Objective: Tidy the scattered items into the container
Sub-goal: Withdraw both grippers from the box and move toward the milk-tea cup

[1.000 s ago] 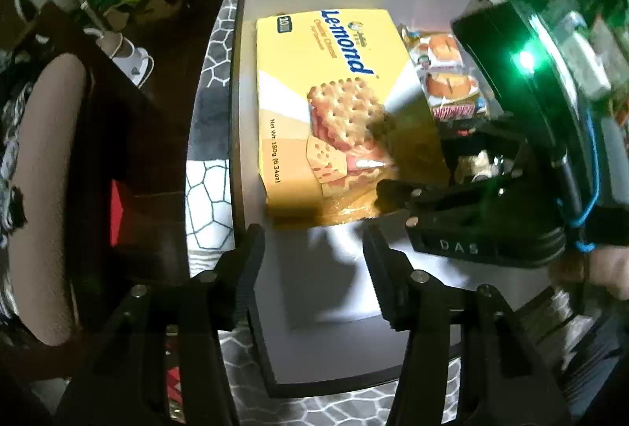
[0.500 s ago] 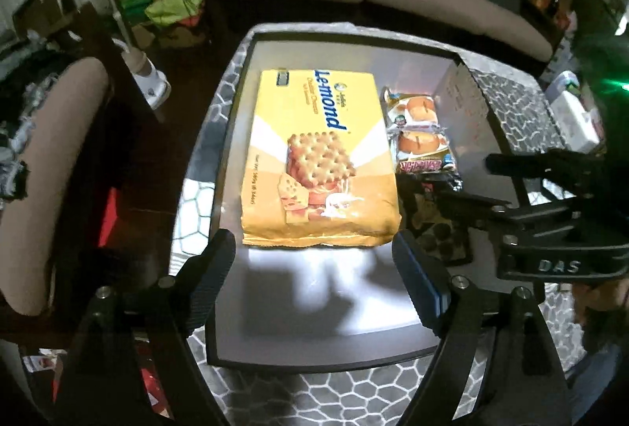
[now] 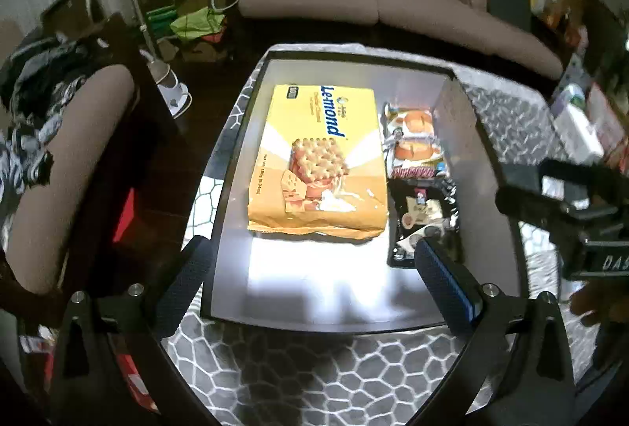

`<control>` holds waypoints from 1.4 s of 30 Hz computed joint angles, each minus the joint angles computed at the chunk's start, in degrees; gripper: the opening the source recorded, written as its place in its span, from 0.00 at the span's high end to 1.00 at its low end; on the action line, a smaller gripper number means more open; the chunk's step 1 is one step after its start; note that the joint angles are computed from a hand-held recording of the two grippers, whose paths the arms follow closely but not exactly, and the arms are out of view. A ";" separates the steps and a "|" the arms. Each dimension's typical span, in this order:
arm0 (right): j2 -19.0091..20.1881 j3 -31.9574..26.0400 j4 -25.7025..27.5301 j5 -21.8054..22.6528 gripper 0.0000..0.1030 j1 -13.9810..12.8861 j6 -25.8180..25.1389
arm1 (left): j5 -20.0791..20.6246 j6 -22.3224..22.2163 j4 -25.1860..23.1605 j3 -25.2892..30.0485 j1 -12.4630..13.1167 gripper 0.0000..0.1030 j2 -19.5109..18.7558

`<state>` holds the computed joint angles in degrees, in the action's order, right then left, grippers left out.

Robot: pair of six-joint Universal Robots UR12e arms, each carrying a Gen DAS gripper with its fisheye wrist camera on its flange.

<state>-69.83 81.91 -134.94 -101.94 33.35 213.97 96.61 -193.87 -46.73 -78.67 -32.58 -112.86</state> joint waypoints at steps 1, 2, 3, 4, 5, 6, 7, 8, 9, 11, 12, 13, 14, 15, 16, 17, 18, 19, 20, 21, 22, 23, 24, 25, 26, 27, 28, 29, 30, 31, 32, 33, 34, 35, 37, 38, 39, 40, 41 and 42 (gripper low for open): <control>-0.24 0.22 -0.11 -0.12 0.00 0.11 -0.02 | -0.25 -0.82 0.32 -0.30 0.03 0.00 0.32; -0.51 0.38 0.05 -0.65 0.00 0.32 -0.01 | -0.24 -1.38 0.60 -0.53 0.00 0.00 0.58; -0.72 0.59 -0.14 -1.15 0.00 0.51 -0.04 | 0.18 -1.78 0.92 -0.77 -0.18 0.00 0.85; -1.01 0.86 -0.32 -1.63 0.00 0.68 -0.13 | 0.47 -2.06 1.22 -0.95 -0.33 0.00 1.04; -1.39 1.21 -0.61 -2.42 0.00 0.90 -0.06 | 0.59 -2.34 1.53 -1.15 -0.51 0.00 1.25; -1.71 1.51 -0.80 -2.88 0.00 1.03 0.01 | 0.74 -2.58 1.64 -1.26 -0.70 0.00 1.43; -2.07 1.84 -0.95 -3.21 0.00 1.16 0.12 | 1.09 -2.77 1.73 -1.37 -0.92 0.00 1.58; -2.56 2.33 -1.23 -3.59 0.00 1.28 0.27 | 1.66 -3.01 2.06 -1.52 -1.31 0.00 1.74; -2.95 2.72 -1.37 -3.94 0.00 1.38 0.38 | 2.08 -3.27 2.35 -1.65 -1.59 0.00 1.88; -4.01 3.90 -1.97 -4.79 0.00 1.59 0.57 | 2.60 -3.97 3.03 -2.02 -2.19 0.00 2.17; -4.55 4.54 -2.30 -5.21 0.00 1.67 0.75 | 2.37 -4.30 3.18 -2.19 -2.45 0.00 2.32; -5.16 5.28 -2.54 -5.46 0.00 1.71 1.05 | 2.33 -4.52 3.29 -2.24 -2.87 0.00 2.38; -5.74 5.95 -2.72 -5.68 0.00 1.72 1.40 | 2.51 -4.57 3.25 -2.20 -3.16 0.00 2.36; -6.15 6.41 -2.84 -5.81 0.00 1.73 1.61 | 2.72 -4.59 3.08 -2.05 -3.56 0.00 2.29; -6.93 7.29 -3.06 -6.13 0.00 1.72 1.99 | 2.67 -4.62 2.93 -1.88 -3.96 0.00 2.20; -7.43 7.85 -3.17 -6.34 0.00 1.69 2.18 | 2.88 -4.89 2.85 -1.69 -4.38 0.00 2.10; -8.07 8.52 -3.18 -6.63 0.00 1.65 2.42 | 2.95 -5.07 2.81 -1.48 -4.69 0.00 1.99; -8.75 9.25 -3.27 -7.18 0.00 1.65 2.72 | 2.86 -5.22 2.91 -1.35 -5.01 0.00 1.92; -9.40 9.96 -3.35 -7.62 0.00 1.63 3.00 | 3.04 -5.42 3.03 -1.09 -5.49 0.00 1.77; -10.04 10.63 -3.40 -7.99 0.00 1.59 3.32 | 3.12 -5.43 2.99 -0.84 -5.79 0.00 1.63; -10.50 11.10 -3.44 -8.22 0.00 1.52 3.54 | 3.35 -5.56 3.08 -0.53 -6.24 0.00 1.44; -11.26 11.89 -3.53 -8.58 0.00 1.44 3.97 | 3.52 -5.52 3.11 -0.20 -6.60 0.00 1.25; -11.85 12.50 -3.58 -8.92 0.00 1.40 4.29 | 3.52 -5.39 3.18 0.01 -6.87 0.00 1.12; -12.76 13.43 -3.62 -9.54 0.00 1.37 4.72 | 3.59 -5.18 3.25 0.26 -7.20 0.00 0.98; -13.39 14.08 -3.78 -9.91 0.00 1.30 4.90 | 3.89 -5.03 3.32 0.56 -7.65 0.00 0.80; -14.16 14.89 -3.89 -10.52 0.00 1.29 5.21 | 4.23 -4.95 3.30 0.94 -8.09 0.00 0.55; -14.79 15.51 -3.79 -11.03 0.00 1.25 5.43 | 4.36 -4.92 3.18 1.28 -8.44 0.00 0.37; -15.65 16.36 -3.61 -11.58 0.00 1.17 5.76 | 4.32 -5.14 3.10 1.71 -8.91 0.00 0.13; -16.59 17.30 -3.42 -12.18 0.00 1.11 6.24 | 4.32 -5.31 3.05 1.90 -9.19 0.00 0.04; -17.15 17.93 -3.49 -12.40 0.00 0.98 6.42 | 4.30 -5.37 3.05 2.31 -9.70 0.00 -0.20; -18.10 18.95 -3.52 -12.77 0.00 0.84 6.92 | 4.39 -5.30 3.07 2.67 -10.17 0.00 -0.44; -18.81 19.73 -3.49 -13.11 0.00 0.78 7.36 | 4.53 -5.26 3.05 2.90 -10.56 0.00 -0.56; -19.52 20.41 -3.02 -13.54 0.00 0.75 7.94 | 4.55 -5.08 2.94 3.37 -11.05 0.00 -0.87; -20.35 21.23 -2.57 -13.98 0.00 0.66 8.41 | 4.47 -4.77 2.84 3.75 -11.39 0.00 -1.14; -21.71 22.65 -2.10 -14.63 0.00 0.62 9.21 | 5.16 -4.07 2.57 4.70 -12.46 0.00 -1.88; -22.46 23.44 -1.76 -14.93 0.00 0.58 9.65 | 5.43 -3.87 2.56 5.05 -13.02 0.00 -2.20; -23.14 24.12 -1.47 -15.10 0.00 0.56 10.00 | 5.35 -3.79 2.50 5.34 -13.33 0.00 -2.44; -23.64 24.62 -1.14 -15.27 0.00 0.52 10.29 | 5.20 -3.87 2.39 5.68 -13.71 0.00 -2.73; -24.40 25.39 -1.05 -15.52 0.00 0.49 10.72 | 4.99 -4.00 2.22 6.13 -14.19 0.00 -3.12; -24.92 25.91 -1.17 -15.53 0.00 0.41 10.99 | 4.88 -4.06 2.27 6.22 -14.51 0.00 -3.28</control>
